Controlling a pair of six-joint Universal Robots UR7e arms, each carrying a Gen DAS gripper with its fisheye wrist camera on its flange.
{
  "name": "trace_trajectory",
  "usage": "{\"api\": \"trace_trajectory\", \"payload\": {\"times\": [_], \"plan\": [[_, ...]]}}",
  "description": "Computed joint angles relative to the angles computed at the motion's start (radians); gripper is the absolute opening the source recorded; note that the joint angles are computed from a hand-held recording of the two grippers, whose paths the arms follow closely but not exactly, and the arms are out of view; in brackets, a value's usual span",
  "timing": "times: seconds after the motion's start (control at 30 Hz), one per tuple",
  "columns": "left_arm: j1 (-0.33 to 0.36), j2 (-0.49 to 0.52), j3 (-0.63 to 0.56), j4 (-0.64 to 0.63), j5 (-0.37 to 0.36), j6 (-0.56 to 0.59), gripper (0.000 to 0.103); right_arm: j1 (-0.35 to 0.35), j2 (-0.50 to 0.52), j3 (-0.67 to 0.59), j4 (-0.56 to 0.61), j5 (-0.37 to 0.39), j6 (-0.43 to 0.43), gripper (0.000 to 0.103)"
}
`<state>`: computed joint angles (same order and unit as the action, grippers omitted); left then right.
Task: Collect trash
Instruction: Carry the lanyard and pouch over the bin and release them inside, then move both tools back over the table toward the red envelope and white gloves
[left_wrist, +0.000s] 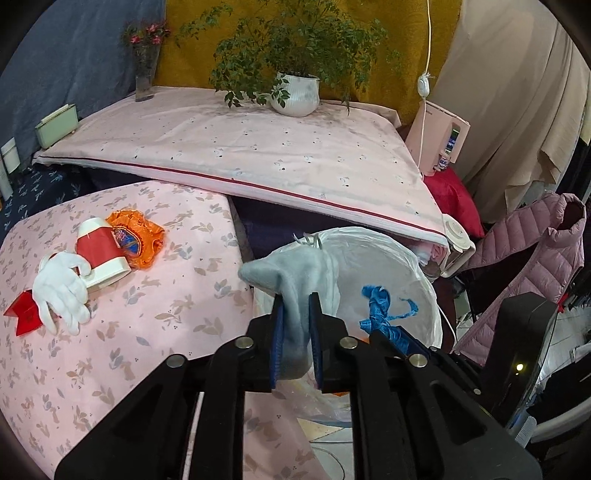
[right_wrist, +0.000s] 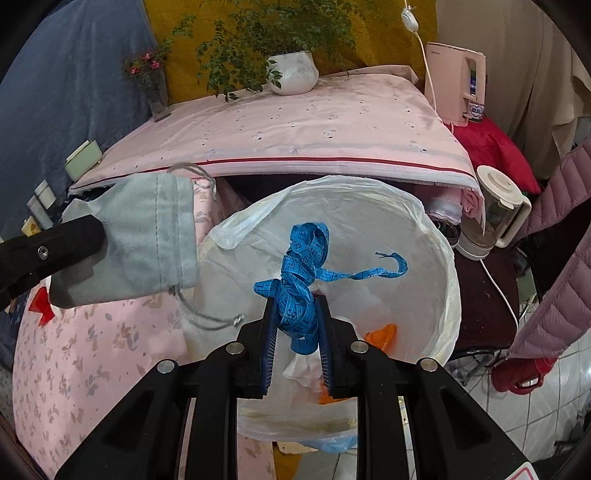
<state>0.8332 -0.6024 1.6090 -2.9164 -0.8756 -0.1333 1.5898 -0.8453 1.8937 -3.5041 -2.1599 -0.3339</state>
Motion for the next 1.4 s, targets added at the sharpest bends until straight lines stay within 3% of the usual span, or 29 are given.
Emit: {"api": "trace_trajectory", "payload": {"times": [0.07, 0.23, 0.73, 1.4], "plan": [[0.001, 0.004, -0.002, 0.001, 0.011, -0.006, 0.029, -0.005, -0.005, 0.006, -0.007, 0.006, 0.007, 0.023], [0.003, -0.001, 0.011, -0.01, 0.033, -0.009, 0.037, -0.003, -0.005, 0.009, -0.026, 0.005, -0.002, 0.038], [0.025, -0.05, 0.07, -0.029, 0.083, -0.028, 0.038, 0.036, 0.017, 0.0, -0.02, 0.004, -0.021, 0.045], [0.086, -0.14, 0.159, -0.053, 0.145, -0.078, 0.038, 0.107, 0.09, -0.047, 0.027, -0.005, -0.029, 0.045]]}}
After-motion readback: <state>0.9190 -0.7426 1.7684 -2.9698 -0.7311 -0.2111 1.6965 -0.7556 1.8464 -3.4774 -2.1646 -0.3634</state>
